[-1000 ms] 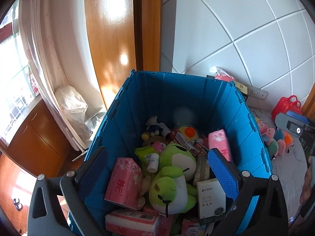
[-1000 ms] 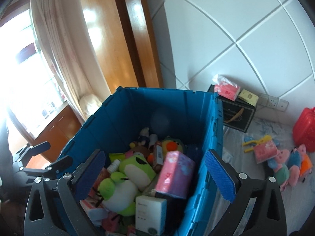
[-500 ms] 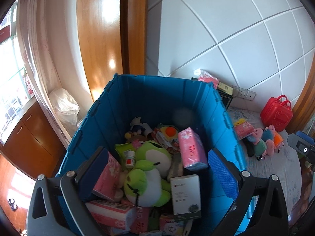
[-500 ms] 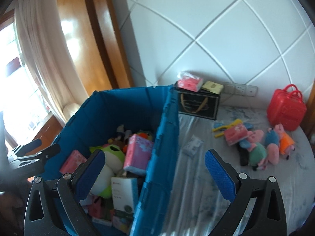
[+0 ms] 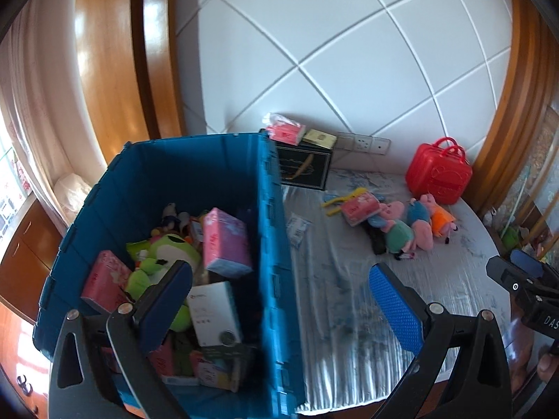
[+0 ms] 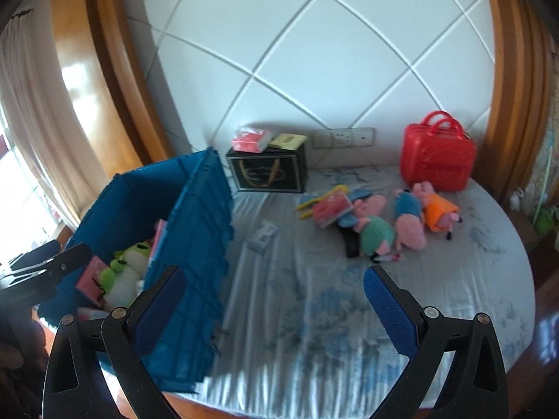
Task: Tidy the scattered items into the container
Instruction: 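Withdraw both open tools from the crate back toward the bed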
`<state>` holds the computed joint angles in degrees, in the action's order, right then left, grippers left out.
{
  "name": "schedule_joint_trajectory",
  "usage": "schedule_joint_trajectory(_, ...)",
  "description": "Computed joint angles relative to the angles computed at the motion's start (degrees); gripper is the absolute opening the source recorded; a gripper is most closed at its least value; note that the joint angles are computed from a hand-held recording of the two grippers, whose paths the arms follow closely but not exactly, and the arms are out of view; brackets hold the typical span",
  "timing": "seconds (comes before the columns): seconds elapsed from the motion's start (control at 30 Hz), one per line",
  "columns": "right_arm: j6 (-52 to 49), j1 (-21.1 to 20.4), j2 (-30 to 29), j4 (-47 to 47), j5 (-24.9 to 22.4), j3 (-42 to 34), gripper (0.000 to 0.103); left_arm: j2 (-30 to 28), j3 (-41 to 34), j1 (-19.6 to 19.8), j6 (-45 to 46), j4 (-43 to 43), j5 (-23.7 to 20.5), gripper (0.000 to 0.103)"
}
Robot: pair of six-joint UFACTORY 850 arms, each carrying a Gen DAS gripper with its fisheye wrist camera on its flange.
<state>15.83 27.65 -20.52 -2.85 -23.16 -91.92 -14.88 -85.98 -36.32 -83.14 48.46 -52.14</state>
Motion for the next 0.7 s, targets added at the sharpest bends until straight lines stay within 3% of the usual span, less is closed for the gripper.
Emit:
schedule_joint_trajectory(0.13, 2.1, -2.7, 4.0, -3.4, 0.7, 5.2, 0.103, -4.4, -6.2, -3.1, 0.4, -0.1, -4.0, 0.103)
schedule_joint_trajectory(0.43, -2.9, -8.2, 10.5, 0.8, 1.7, 13.5, 0.103, -13.5, -18.8, -8.0, 2.4, -1.0, -10.7, 0.103)
schedule_joint_trajectory(0.7, -1.0, -9.7, 12.7, -0.6, 1.5, 16.3, 0.103, -16.6, -23.6, -9.0, 4.0, -1.1, -11.8, 0.103)
